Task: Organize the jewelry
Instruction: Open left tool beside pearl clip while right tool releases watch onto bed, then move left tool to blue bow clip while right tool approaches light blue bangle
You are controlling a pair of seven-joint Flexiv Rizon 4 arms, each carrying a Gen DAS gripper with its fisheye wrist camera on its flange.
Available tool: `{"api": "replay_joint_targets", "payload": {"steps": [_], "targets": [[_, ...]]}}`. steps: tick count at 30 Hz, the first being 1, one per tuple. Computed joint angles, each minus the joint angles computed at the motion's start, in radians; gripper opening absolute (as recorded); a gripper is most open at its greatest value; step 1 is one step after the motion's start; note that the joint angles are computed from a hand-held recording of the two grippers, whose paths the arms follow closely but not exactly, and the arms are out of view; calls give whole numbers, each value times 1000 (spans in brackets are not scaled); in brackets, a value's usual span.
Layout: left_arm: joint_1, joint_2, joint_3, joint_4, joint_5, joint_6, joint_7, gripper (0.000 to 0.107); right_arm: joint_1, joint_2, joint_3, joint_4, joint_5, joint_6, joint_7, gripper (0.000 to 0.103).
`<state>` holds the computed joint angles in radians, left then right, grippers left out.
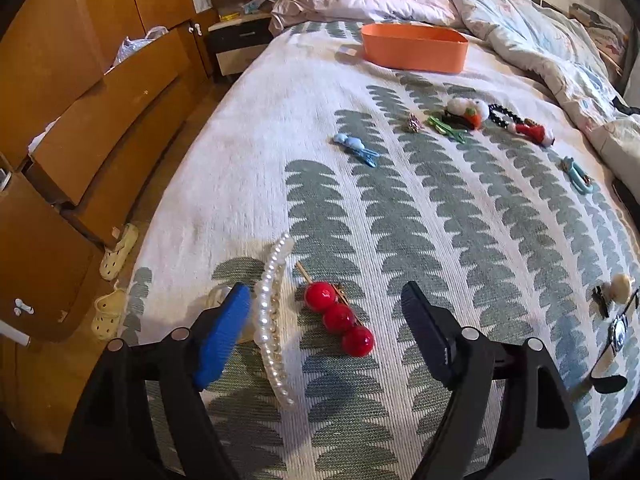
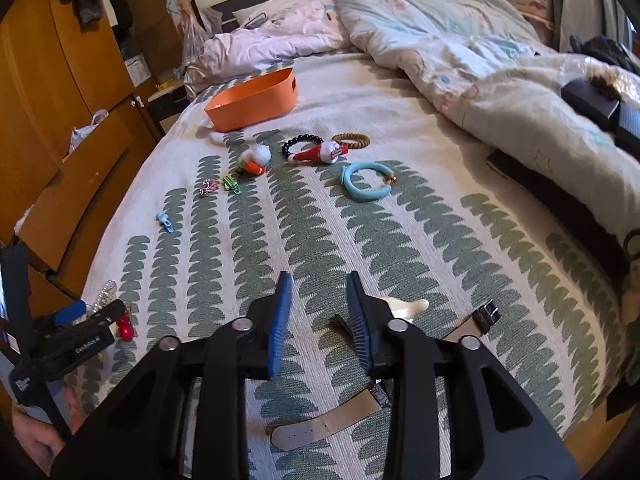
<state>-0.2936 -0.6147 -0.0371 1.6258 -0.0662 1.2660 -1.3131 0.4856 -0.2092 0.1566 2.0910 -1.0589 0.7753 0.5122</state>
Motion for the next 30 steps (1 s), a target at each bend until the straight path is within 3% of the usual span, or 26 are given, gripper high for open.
{"api": "replay_joint_targets", "payload": {"steps": [6,12,23,30], "targets": [[16,-1,-24,0,-18,17,16,81,23,-24,1,-34,16,-73,-42,42],[-10,-22,6,-23,-4,63,-3,85,36,-37,-2,-49,12,-112,-57,52],[10,-76,-18,-132,-49,-34,-11,88,12,-31,-17,-35,-12,-91,-42,63],[27,-125,-30,-233,-74,-121,-1,89,-36,-26,-39,-45,-32,-34,-106,70]]}}
